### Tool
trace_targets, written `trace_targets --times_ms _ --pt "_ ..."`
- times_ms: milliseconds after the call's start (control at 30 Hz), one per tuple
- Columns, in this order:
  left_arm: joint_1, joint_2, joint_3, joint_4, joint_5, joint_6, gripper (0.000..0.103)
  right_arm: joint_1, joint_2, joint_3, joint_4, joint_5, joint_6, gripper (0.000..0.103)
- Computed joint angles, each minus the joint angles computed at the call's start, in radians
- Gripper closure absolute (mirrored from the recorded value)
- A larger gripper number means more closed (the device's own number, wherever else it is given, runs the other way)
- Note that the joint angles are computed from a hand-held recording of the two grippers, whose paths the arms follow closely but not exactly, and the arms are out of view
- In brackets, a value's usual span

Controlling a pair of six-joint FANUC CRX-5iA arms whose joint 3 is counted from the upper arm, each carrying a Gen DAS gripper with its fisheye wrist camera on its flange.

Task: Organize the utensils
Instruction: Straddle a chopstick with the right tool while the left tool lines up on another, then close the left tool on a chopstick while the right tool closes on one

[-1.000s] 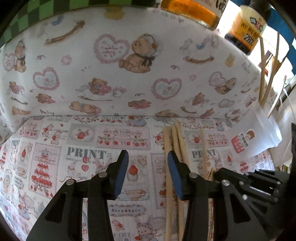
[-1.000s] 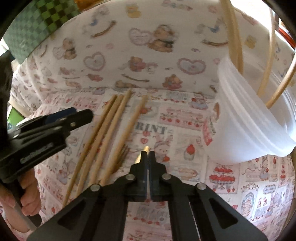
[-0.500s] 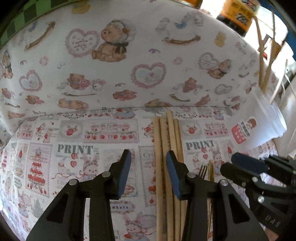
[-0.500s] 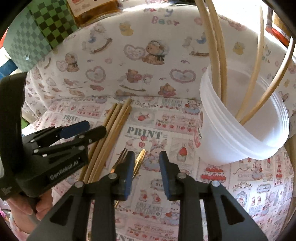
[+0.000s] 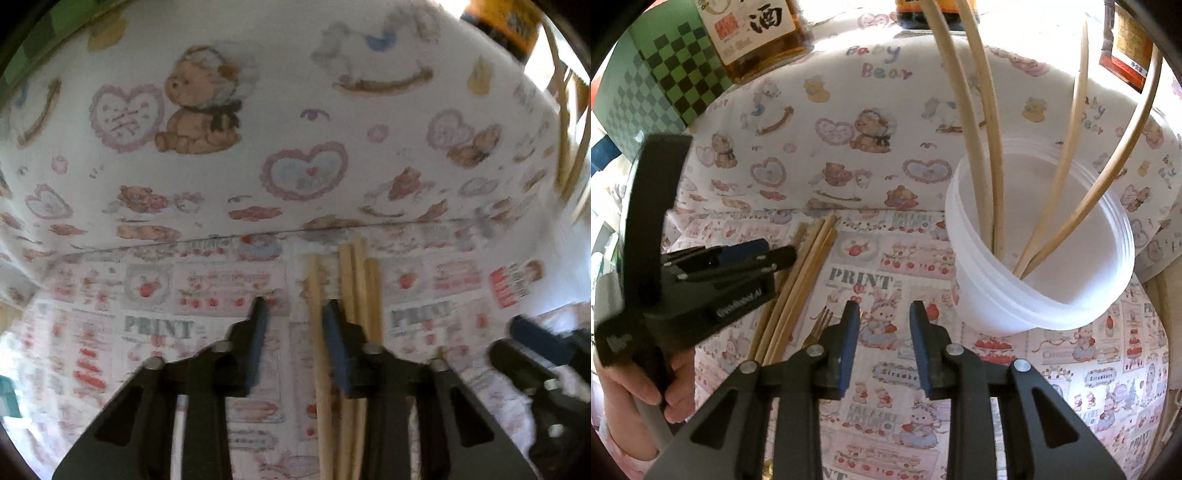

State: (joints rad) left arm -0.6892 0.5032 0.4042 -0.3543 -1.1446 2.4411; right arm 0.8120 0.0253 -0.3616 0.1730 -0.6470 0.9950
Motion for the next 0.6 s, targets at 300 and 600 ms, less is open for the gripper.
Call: trace_targets --times_ms 300,600 --pt "-0.036 0.095 0.126 -0.010 -0.046 0.038 0.080 -0.022 -0.035 -0.006 -0.011 -0.009 0.014 0.075" --pt "0.009 -0.002 -0.025 0.045 0.076 0.000 0.097 -0.026 -0.063 -0.010 -0.009 -0.020 0.024 0.075"
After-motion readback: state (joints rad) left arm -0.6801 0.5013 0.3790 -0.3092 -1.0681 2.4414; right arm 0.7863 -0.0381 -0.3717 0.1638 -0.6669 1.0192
